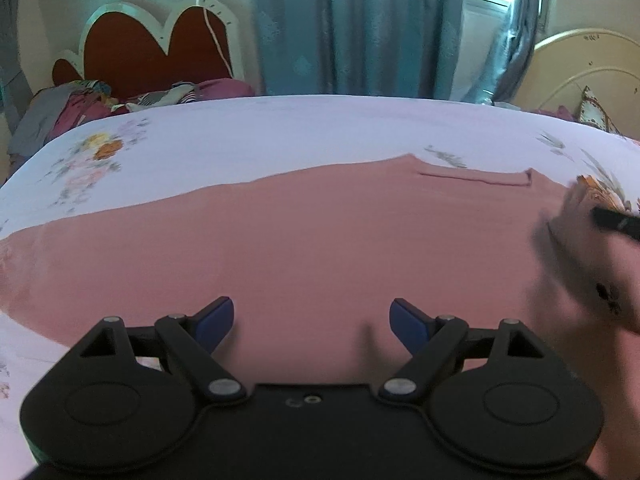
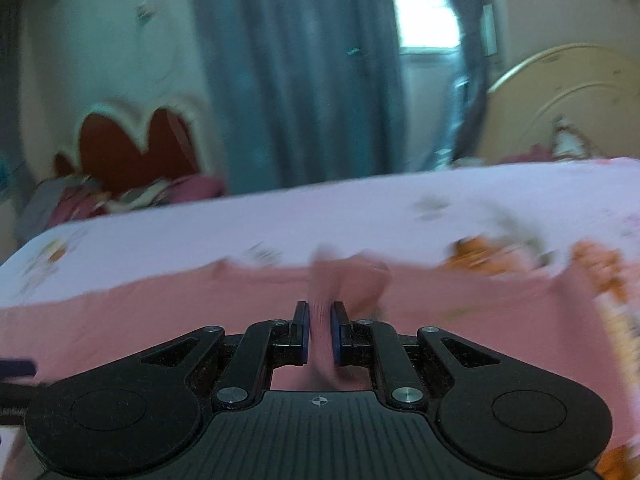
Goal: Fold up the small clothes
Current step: 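Grasp the sweater sleeve cuff with the right gripper and lift it, then fold the held sleeve across the sweater body and release it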
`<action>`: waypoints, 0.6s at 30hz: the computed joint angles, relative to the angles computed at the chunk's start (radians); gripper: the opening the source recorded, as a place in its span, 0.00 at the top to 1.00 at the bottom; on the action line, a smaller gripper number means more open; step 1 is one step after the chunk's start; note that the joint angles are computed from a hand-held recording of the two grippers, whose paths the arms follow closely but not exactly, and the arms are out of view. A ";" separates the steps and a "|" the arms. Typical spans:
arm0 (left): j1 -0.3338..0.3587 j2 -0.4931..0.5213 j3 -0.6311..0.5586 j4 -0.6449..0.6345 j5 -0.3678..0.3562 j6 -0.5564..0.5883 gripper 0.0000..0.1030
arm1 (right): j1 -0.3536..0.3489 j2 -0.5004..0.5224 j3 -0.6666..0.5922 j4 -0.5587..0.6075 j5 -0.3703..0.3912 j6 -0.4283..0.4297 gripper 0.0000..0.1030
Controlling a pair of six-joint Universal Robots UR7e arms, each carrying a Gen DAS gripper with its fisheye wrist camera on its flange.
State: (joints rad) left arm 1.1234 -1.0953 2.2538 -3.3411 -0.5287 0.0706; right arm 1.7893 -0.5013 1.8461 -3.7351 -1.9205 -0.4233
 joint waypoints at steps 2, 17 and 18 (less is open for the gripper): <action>0.016 -0.010 0.002 -0.037 -0.023 0.049 0.18 | 0.012 0.028 -0.015 0.028 0.005 0.017 0.90; 0.058 0.046 -0.091 0.136 -0.462 -0.056 0.13 | -0.032 -0.073 0.155 -0.134 -0.170 -0.023 0.20; 0.058 0.069 -0.110 0.153 -0.485 -0.066 0.13 | -0.043 -0.082 0.178 -0.193 -0.178 -0.046 0.12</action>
State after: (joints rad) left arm 1.1818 -1.0264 2.1435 -3.1878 -1.0137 0.0049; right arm 1.7466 -0.5837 2.0242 -3.9282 -2.0989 -0.4688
